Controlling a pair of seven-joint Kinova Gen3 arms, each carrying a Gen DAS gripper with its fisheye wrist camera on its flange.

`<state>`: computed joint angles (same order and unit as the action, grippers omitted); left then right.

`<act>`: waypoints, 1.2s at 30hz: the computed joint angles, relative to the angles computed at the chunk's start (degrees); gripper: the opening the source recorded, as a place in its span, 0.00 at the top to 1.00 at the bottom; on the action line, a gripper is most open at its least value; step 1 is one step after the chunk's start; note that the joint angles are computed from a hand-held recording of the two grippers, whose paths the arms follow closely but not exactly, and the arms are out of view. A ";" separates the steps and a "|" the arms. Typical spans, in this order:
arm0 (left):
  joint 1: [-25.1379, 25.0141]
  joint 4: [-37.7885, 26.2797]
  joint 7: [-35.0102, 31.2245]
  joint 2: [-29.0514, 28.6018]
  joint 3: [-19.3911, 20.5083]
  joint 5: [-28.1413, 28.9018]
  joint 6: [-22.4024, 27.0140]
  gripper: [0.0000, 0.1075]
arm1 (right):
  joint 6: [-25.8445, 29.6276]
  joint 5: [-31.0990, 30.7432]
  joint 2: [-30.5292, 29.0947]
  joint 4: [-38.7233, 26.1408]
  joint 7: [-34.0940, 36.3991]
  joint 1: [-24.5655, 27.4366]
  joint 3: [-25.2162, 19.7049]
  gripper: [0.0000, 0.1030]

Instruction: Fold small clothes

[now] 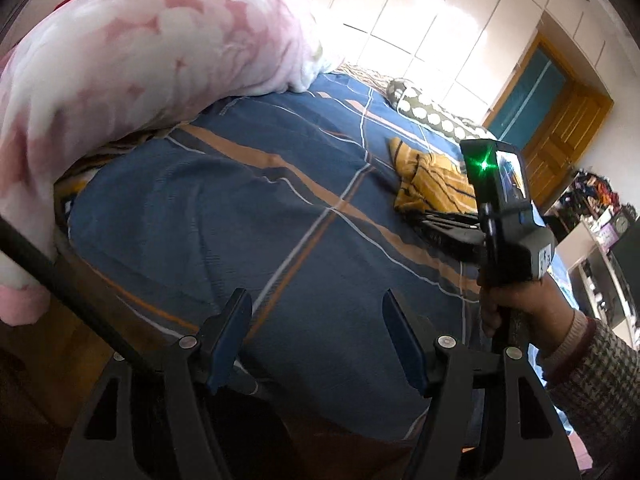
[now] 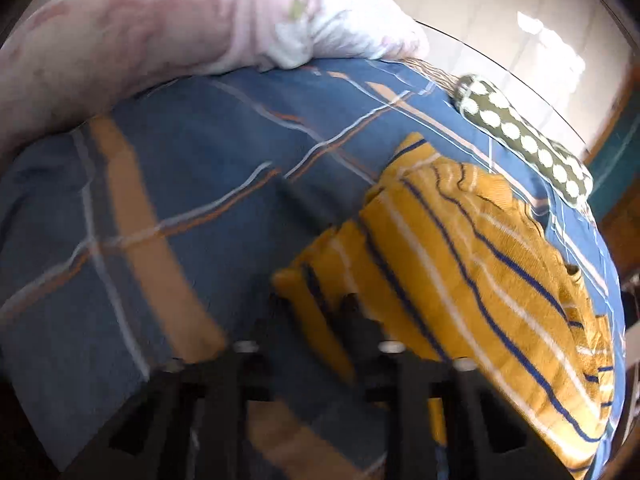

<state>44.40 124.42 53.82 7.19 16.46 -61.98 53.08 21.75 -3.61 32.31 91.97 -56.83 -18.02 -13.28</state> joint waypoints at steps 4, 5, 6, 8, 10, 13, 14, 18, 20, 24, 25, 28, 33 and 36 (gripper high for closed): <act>0.78 1.57 3.27 -1.22 0.74 -1.23 0.53 0.38 | 5.32 -1.64 -0.53 -2.05 -0.95 3.39 -4.42 0.92; 0.57 1.80 3.38 -1.55 0.82 -1.43 0.28 0.38 | 5.93 -1.86 -1.41 -1.65 -0.46 4.03 -5.52 0.93; 0.45 1.97 3.48 -1.81 1.01 -1.50 0.21 0.38 | 7.47 -3.00 -1.84 -1.76 0.95 5.71 -7.57 0.93; 0.27 1.96 3.21 -2.09 1.44 -1.38 0.31 0.38 | 12.12 -7.41 -1.33 -2.71 5.01 10.18 -12.88 1.00; 0.29 1.62 2.61 -2.16 1.88 -0.79 0.74 0.38 | 13.98 -10.45 -0.94 -1.86 7.84 12.45 -16.73 1.00; 0.37 1.06 1.53 -2.47 2.34 0.59 1.43 0.38 | 9.77 -10.19 -5.26 3.14 13.69 8.54 -15.23 0.99; 0.77 0.57 1.12 -2.38 2.72 1.32 2.65 0.38 | 7.60 -11.36 -5.66 4.41 14.07 7.68 -14.47 0.99; 1.92 -1.17 -0.90 -1.57 3.28 3.24 6.25 0.34 | 7.06 -14.63 -5.06 4.22 12.83 10.80 -14.43 0.99; 2.25 -1.83 -1.61 -1.07 3.06 3.50 6.50 0.34 | 7.92 -16.01 -4.76 3.64 12.39 14.60 -15.26 0.98; 0.80 -3.05 -5.40 -0.25 1.55 3.48 2.62 0.34 | 8.50 -21.40 -4.45 3.50 15.32 22.31 -13.38 0.92; 0.65 -3.73 -6.68 0.21 1.29 3.61 2.17 0.34 | 8.16 -21.75 -4.29 3.32 15.19 23.82 -12.45 0.89; 0.33 -5.91 -10.57 1.68 0.33 4.41 0.66 0.33 | 8.73 -22.64 -2.66 0.84 13.44 26.88 -8.33 0.82; 0.16 -10.95 -18.32 4.64 -1.65 7.66 -1.05 0.33 | 10.77 -22.88 2.34 -6.21 7.14 34.46 -3.98 0.82; -0.70 -15.35 -24.71 7.19 -2.09 10.07 -1.14 0.33 | 12.47 -26.11 5.00 -8.92 7.66 41.75 -6.06 0.83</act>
<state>43.70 109.07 29.11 14.38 14.37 -51.92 51.93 34.22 -29.73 37.30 83.05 -49.17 23.73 -19.34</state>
